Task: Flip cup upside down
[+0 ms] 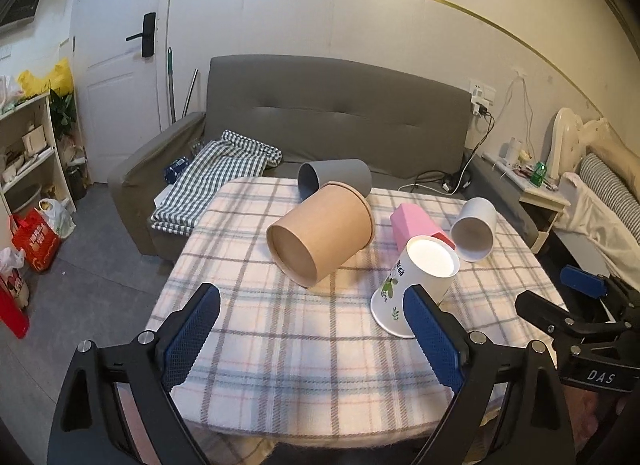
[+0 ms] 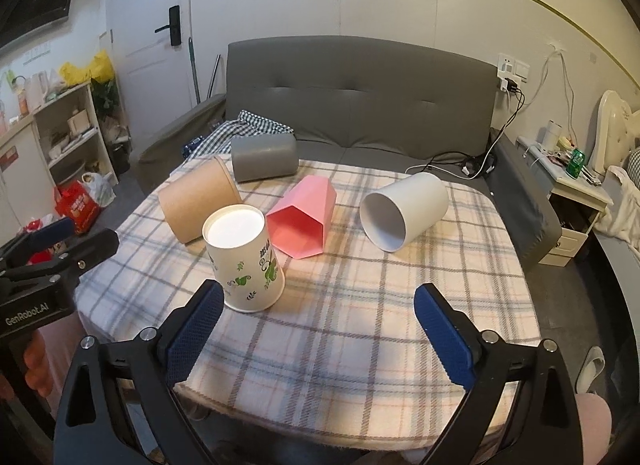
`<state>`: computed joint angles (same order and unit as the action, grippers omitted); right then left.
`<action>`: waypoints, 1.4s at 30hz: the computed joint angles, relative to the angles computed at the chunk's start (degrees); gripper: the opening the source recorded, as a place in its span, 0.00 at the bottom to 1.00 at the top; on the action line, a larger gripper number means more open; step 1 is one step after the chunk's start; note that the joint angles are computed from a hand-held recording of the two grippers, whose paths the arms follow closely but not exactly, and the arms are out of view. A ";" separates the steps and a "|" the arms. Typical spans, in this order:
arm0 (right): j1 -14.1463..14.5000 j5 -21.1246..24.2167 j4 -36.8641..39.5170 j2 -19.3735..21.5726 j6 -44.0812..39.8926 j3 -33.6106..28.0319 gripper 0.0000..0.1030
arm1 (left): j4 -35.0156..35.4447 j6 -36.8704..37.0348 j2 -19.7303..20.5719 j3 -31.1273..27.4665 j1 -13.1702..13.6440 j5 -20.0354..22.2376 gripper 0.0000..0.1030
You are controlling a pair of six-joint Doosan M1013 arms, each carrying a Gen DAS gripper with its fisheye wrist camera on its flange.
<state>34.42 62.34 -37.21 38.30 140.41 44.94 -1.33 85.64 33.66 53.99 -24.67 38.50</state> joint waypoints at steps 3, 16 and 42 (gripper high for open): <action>-0.09 0.68 -0.06 0.26 0.22 -0.26 1.00 | 0.03 -0.07 0.31 -0.41 0.00 0.72 0.93; -0.26 0.93 0.20 0.28 0.77 -0.14 1.00 | 0.67 -0.35 0.43 -0.45 -0.06 1.29 0.94; 0.04 1.76 -0.37 0.45 0.00 -0.79 1.00 | 0.15 -0.33 0.45 -0.77 -0.07 2.17 0.95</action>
